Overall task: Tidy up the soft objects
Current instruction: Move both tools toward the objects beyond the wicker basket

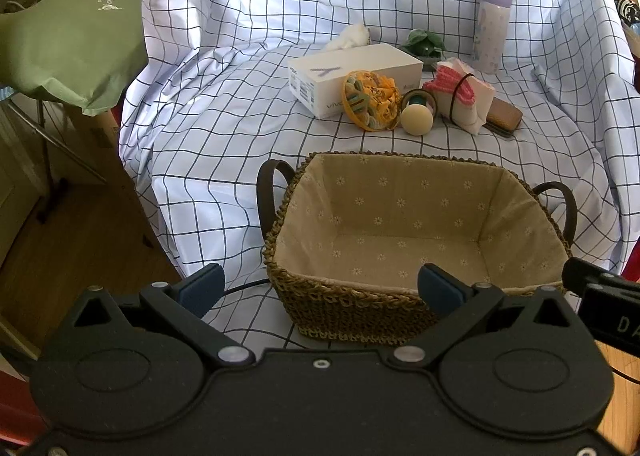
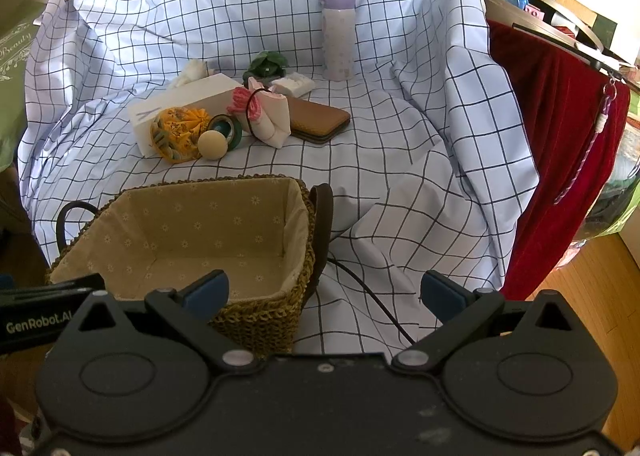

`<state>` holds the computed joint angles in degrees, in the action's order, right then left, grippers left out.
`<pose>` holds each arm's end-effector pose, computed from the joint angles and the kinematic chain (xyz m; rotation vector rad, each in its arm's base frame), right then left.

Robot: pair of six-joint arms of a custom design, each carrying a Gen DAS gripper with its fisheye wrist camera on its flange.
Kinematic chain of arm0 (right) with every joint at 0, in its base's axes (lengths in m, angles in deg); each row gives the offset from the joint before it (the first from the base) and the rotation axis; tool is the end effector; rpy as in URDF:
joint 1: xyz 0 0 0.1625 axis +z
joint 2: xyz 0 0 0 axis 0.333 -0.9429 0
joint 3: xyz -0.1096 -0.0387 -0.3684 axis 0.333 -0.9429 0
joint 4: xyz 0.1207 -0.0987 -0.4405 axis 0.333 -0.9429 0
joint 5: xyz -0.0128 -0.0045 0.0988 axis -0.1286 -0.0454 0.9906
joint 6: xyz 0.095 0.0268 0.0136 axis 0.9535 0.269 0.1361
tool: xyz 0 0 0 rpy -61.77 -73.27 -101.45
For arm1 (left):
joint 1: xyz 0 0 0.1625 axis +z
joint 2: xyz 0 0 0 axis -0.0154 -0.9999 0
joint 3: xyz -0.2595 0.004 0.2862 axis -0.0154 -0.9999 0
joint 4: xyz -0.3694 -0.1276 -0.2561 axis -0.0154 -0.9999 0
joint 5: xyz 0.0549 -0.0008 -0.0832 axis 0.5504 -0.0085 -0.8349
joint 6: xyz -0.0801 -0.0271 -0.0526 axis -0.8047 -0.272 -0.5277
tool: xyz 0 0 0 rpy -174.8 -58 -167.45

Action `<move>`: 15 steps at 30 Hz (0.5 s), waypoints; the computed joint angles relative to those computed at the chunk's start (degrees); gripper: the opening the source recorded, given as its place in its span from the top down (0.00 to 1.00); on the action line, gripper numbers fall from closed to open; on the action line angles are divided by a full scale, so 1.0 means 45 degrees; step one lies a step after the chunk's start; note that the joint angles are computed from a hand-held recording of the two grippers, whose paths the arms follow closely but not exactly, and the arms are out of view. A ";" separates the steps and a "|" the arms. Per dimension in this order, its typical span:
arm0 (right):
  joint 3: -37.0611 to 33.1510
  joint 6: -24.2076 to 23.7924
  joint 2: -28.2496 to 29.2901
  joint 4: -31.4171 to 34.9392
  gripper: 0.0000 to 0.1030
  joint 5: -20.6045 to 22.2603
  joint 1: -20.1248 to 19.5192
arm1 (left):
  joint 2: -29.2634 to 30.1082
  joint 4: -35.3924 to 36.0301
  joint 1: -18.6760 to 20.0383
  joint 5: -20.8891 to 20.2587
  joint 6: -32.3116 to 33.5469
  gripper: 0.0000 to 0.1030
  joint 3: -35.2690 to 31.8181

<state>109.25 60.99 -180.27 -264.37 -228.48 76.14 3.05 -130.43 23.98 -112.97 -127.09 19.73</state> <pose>0.0911 -0.3702 0.3619 -0.1749 -2.0375 1.0048 -0.4628 -0.4258 -0.0320 0.6026 2.2570 -0.7265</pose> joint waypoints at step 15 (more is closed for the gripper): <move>-0.0002 0.0113 -0.0006 0.0117 0.00 -0.0029 -0.0008 | 0.0035 0.0103 0.0003 -0.0047 -0.0054 0.03 -0.0066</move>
